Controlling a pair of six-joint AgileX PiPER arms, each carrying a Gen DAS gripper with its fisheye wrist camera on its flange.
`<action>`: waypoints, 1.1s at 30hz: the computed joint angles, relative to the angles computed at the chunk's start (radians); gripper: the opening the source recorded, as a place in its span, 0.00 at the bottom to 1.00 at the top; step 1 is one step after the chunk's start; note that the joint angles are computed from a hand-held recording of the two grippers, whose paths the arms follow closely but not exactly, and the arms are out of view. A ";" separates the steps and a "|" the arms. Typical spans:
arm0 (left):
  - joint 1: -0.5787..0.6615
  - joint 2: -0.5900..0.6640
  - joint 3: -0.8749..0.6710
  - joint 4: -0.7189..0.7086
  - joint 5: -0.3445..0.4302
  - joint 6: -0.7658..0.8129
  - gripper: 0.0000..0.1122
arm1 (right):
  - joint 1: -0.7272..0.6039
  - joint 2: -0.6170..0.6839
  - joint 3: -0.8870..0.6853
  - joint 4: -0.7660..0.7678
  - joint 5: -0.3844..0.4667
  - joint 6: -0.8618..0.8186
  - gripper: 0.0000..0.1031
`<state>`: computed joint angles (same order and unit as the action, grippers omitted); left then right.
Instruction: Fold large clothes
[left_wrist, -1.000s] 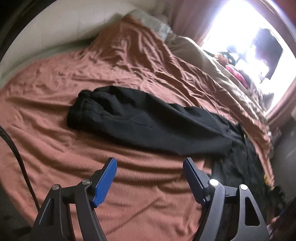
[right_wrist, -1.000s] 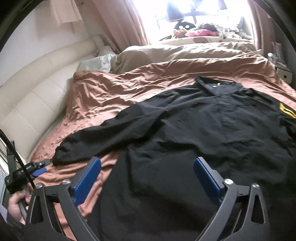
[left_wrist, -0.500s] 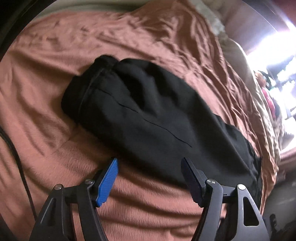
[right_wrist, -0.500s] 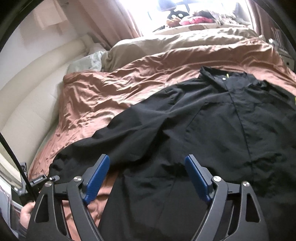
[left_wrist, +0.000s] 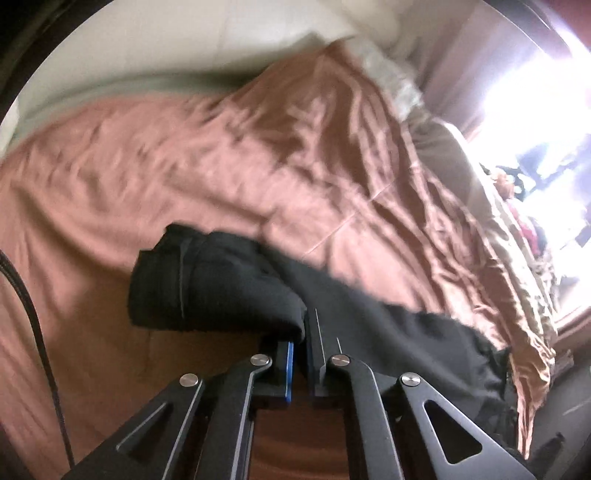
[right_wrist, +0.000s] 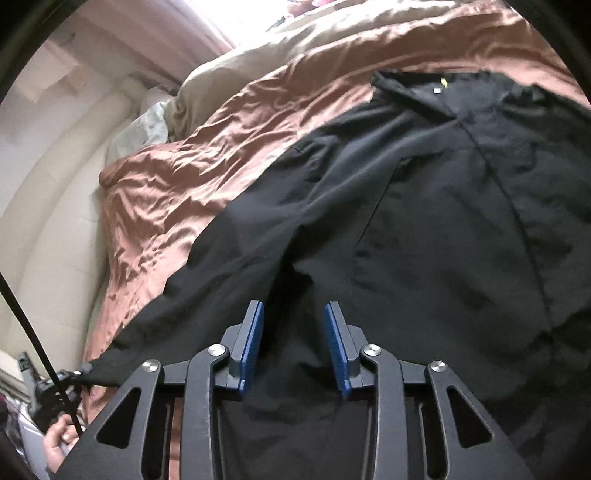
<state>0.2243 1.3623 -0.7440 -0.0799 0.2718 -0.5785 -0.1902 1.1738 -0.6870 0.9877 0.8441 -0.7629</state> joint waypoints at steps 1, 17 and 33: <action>-0.011 0.000 -0.034 0.036 0.018 -0.023 0.04 | -0.007 0.028 -0.003 0.021 -0.002 -0.024 0.31; -0.221 0.007 -0.421 0.280 0.215 -0.132 0.03 | 0.135 0.496 -0.197 0.315 -0.125 -0.189 0.09; -0.560 0.167 -0.862 0.351 0.332 -0.198 0.02 | -0.137 0.218 -0.053 0.148 0.121 -0.174 0.09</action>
